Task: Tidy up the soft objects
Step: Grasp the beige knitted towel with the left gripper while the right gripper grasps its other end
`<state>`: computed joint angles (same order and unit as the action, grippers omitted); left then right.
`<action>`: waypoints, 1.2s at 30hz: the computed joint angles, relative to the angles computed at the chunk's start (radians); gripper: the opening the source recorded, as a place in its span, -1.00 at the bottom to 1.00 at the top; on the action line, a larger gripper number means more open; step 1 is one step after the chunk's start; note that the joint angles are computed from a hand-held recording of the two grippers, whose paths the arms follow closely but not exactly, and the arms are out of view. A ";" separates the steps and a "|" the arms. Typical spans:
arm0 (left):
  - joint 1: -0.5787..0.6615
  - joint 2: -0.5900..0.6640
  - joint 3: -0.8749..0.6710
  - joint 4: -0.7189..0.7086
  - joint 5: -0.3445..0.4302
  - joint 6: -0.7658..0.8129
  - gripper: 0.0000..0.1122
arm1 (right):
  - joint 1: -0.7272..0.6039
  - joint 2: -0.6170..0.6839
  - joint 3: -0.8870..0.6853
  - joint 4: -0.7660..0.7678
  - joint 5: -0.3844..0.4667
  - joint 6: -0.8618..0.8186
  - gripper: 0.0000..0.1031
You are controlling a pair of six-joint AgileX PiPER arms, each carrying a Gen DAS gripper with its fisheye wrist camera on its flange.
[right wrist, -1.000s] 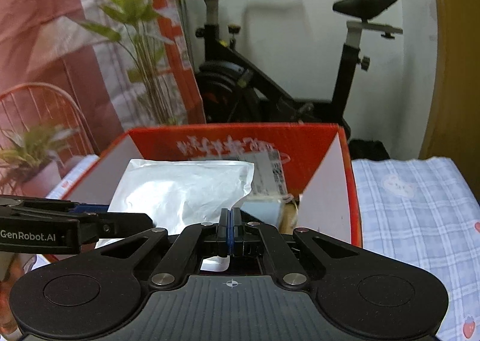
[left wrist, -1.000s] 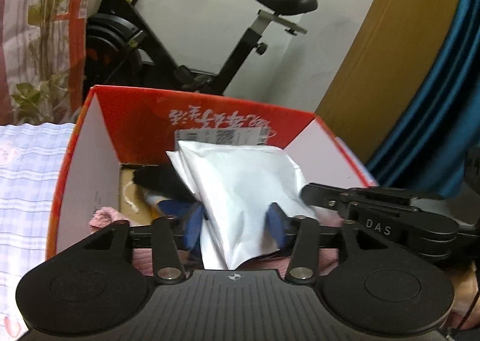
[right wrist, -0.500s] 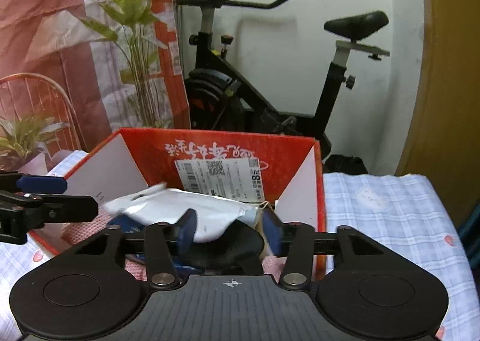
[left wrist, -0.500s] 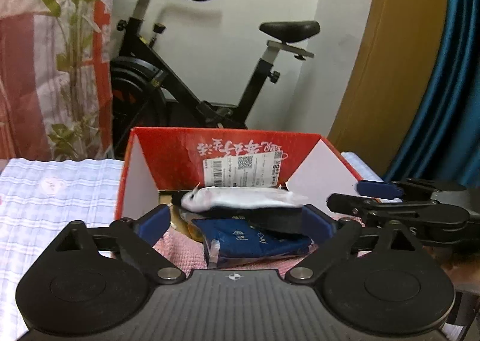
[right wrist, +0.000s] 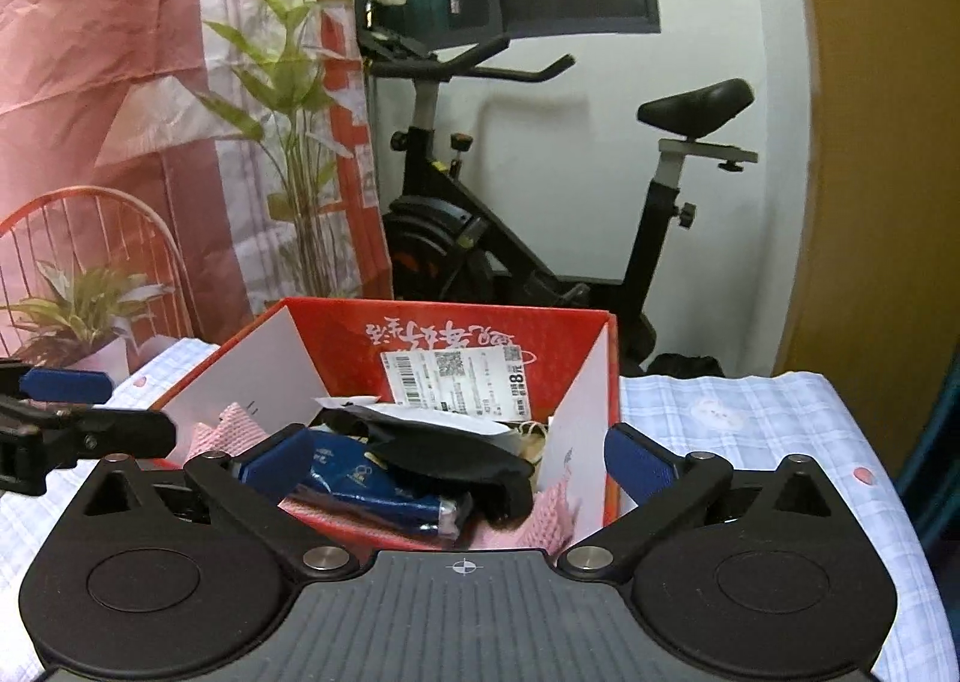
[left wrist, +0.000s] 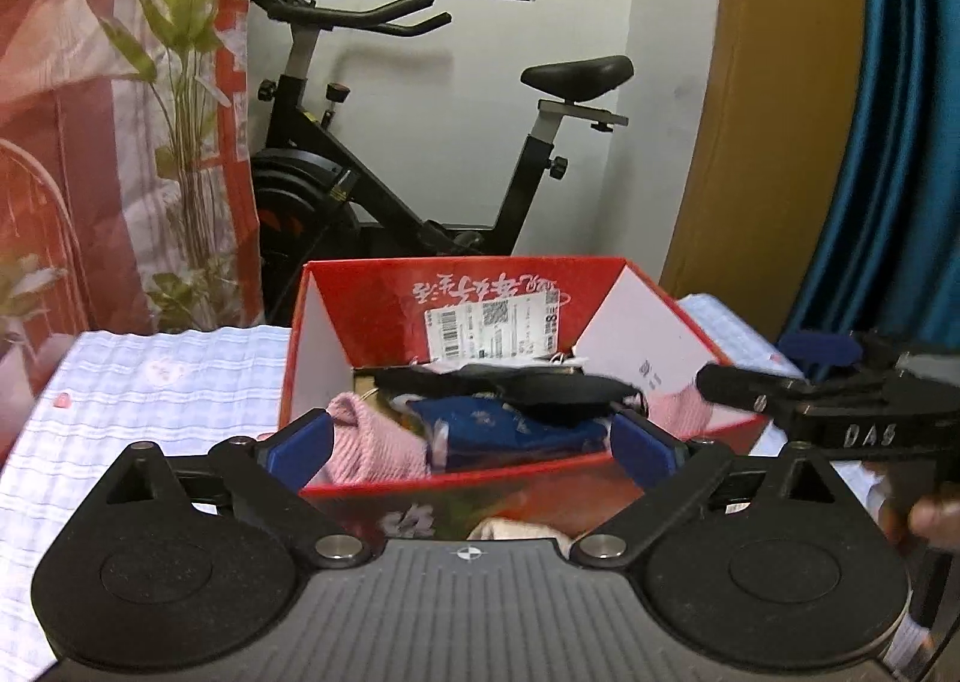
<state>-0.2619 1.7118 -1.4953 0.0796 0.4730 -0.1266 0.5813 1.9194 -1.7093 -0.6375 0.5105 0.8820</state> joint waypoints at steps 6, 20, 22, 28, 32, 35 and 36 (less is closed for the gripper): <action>-0.006 -0.076 0.103 0.084 -0.034 -0.089 0.78 | 0.028 -0.089 0.149 -0.166 -0.048 0.178 0.99; -0.021 -0.152 0.287 0.114 -0.097 -0.134 0.77 | 0.035 -0.247 0.459 -0.449 -0.114 0.478 0.99; -0.024 -0.143 0.297 0.099 -0.103 -0.124 0.76 | 0.024 -0.260 0.510 -0.487 -0.142 0.540 0.99; 0.001 -0.086 0.320 -0.149 -0.154 0.089 0.46 | 0.009 -0.251 0.593 -0.583 -0.184 0.677 0.99; 0.011 -0.023 0.293 -0.259 -0.165 0.179 0.39 | 0.001 -0.241 0.639 -0.652 -0.209 0.768 0.99; 0.008 0.026 0.261 -0.224 -0.178 0.141 0.27 | -0.007 -0.237 0.659 -0.687 -0.214 0.818 0.99; 0.015 0.038 0.255 -0.281 -0.185 0.192 0.23 | -0.013 -0.236 0.660 -0.691 -0.217 0.822 0.99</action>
<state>-0.2466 1.7502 -1.2401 -0.2013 0.2885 0.0650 0.5684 1.6838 -1.0489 -1.3280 0.2937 1.7041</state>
